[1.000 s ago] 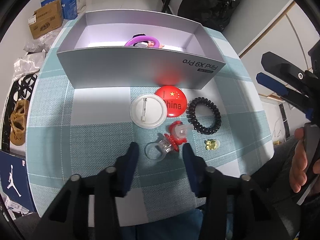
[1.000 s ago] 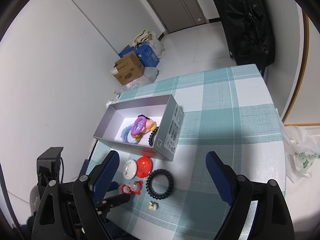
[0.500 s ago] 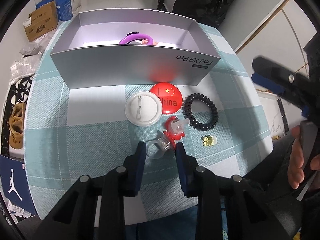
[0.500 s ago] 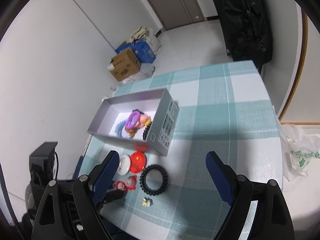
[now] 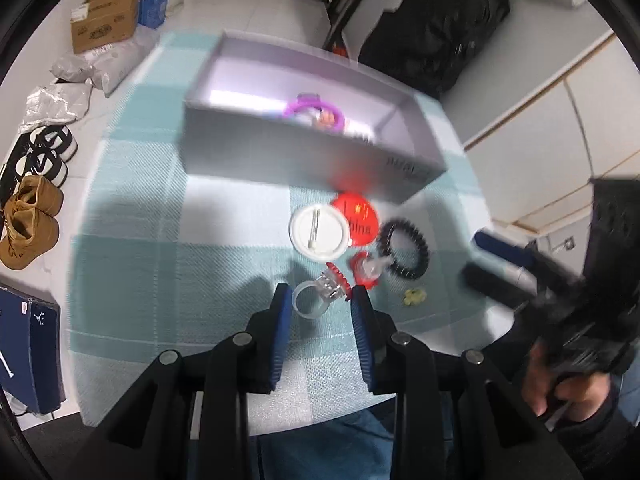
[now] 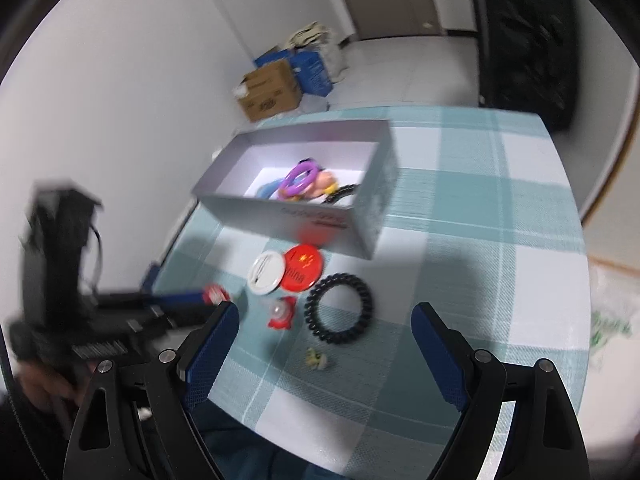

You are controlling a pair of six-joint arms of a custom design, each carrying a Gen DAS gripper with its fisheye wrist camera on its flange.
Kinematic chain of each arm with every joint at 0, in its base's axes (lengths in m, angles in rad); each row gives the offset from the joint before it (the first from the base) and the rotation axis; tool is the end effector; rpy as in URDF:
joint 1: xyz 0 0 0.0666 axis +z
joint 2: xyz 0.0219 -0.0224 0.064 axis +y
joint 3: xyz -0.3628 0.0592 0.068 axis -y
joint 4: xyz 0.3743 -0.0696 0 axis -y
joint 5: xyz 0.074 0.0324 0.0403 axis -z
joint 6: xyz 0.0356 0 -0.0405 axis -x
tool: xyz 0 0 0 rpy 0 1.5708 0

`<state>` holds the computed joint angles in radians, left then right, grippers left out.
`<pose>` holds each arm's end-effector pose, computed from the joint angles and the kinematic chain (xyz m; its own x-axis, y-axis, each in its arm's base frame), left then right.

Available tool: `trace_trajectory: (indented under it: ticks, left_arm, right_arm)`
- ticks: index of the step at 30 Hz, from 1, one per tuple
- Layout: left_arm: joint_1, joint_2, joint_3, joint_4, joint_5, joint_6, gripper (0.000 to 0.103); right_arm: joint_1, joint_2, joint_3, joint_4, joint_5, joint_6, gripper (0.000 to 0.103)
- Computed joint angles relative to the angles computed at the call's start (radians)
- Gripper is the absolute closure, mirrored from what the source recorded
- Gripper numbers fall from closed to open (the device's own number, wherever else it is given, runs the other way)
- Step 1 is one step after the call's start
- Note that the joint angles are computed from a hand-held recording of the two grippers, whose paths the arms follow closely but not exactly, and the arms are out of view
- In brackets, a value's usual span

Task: Organize jewelry
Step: 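Withdraw both tools and move the left tool over the clear ring, then grasp the clear ring with the left tool while the right tool grasps the red figurine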

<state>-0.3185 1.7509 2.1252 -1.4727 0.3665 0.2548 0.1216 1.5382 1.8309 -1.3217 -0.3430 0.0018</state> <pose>0.5190 -0.1850 0.5166 -0.9311 0.0592 -0.3599 0.2196 0.8789 -0.4235 0.4867 0.0711 0.5112 -0.8499 -0.1056 -0.5162 -0.2879 0.9136 0.2872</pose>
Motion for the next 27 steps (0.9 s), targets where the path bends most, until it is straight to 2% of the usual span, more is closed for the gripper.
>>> trace_trajectory:
  ticks: [4, 7, 10, 12, 13, 20, 26, 27]
  left_arm:
    - [0.019, -0.055, -0.037, 0.124, -0.014, 0.048, 0.078]
    - [0.027, -0.075, -0.057, 0.184, -0.022, 0.086, 0.079]
    - [0.042, -0.094, -0.081, 0.238, -0.016, 0.116, 0.078]
    - [0.042, -0.104, -0.101, 0.263, -0.018, 0.134, 0.078]
    - [0.034, -0.104, -0.111, 0.276, -0.024, 0.145, 0.078]
    - [0.042, -0.104, -0.121, 0.297, -0.002, 0.167, 0.078]
    - [0.048, -0.108, -0.124, 0.292, 0.0, 0.165, 0.079]
    - [0.048, -0.107, -0.123, 0.292, 0.002, 0.164, 0.079]
  right_arm:
    - [0.053, -0.011, -0.026, 0.011, 0.075, 0.087, 0.016]
    - [0.084, -0.006, -0.035, 0.017, 0.105, 0.138, 0.025]
    - [0.098, 0.004, -0.036, 0.021, 0.117, 0.148, 0.037]
    - [0.107, 0.014, -0.035, 0.022, 0.123, 0.146, 0.054]
    - [0.111, 0.018, -0.032, 0.023, 0.131, 0.147, 0.056]
    - [0.136, 0.038, -0.02, 0.031, 0.155, 0.146, 0.06]
    - [0.151, 0.054, -0.015, 0.026, 0.187, 0.153, 0.074]
    - [0.152, 0.055, -0.013, 0.026, 0.191, 0.155, 0.079]
